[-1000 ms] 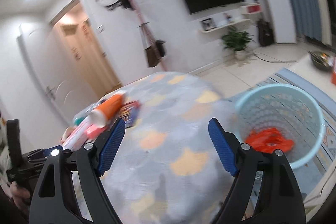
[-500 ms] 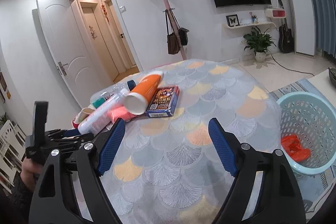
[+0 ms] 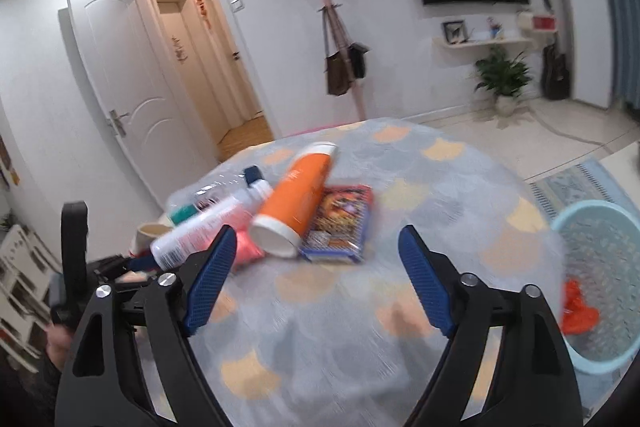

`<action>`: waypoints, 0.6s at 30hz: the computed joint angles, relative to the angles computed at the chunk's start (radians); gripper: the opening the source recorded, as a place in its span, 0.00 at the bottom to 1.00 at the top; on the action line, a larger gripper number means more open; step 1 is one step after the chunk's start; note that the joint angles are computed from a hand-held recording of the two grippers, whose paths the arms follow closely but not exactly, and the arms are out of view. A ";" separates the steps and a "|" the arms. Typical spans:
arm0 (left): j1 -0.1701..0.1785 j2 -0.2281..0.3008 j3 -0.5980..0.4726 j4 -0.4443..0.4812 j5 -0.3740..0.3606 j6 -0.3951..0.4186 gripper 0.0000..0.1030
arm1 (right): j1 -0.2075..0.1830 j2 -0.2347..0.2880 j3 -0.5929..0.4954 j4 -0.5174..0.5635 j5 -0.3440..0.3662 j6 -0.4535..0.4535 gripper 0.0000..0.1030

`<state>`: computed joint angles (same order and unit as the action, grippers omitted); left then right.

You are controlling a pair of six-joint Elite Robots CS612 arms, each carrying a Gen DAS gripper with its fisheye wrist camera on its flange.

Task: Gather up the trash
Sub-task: 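Move both tools back over the bottles and cups on the table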

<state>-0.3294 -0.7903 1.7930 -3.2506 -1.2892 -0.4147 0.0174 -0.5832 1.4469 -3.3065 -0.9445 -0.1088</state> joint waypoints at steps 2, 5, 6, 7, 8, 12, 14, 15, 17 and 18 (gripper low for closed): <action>0.006 0.005 -0.012 0.018 -0.014 -0.003 0.59 | 0.019 0.015 -0.042 0.042 -0.056 -0.013 0.78; 0.013 0.013 -0.013 -0.012 -0.058 -0.015 0.55 | 0.045 0.036 -0.110 0.177 -0.155 -0.009 0.78; 0.014 0.015 -0.013 -0.025 -0.065 -0.015 0.45 | 0.046 0.043 -0.122 0.202 -0.140 0.001 0.78; 0.015 0.016 -0.011 -0.041 -0.077 -0.017 0.44 | 0.047 0.048 -0.133 0.214 -0.119 0.009 0.78; 0.014 0.017 -0.007 -0.059 -0.082 -0.030 0.44 | 0.047 0.050 -0.137 0.213 -0.112 0.010 0.78; 0.016 0.022 -0.002 -0.090 -0.109 -0.068 0.43 | 0.066 0.065 -0.167 0.202 -0.106 -0.009 0.78; 0.014 0.022 0.005 -0.104 -0.108 -0.068 0.43 | 0.076 0.077 -0.197 0.240 -0.119 -0.009 0.78; 0.012 0.021 0.010 -0.119 -0.107 -0.068 0.43 | 0.078 0.085 -0.216 0.269 -0.106 -0.008 0.78; 0.011 0.020 0.020 -0.140 -0.109 -0.067 0.42 | 0.082 0.102 -0.250 0.307 -0.101 0.002 0.78; 0.009 0.018 0.025 -0.148 -0.107 -0.068 0.42 | 0.085 0.111 -0.267 0.323 -0.104 0.004 0.78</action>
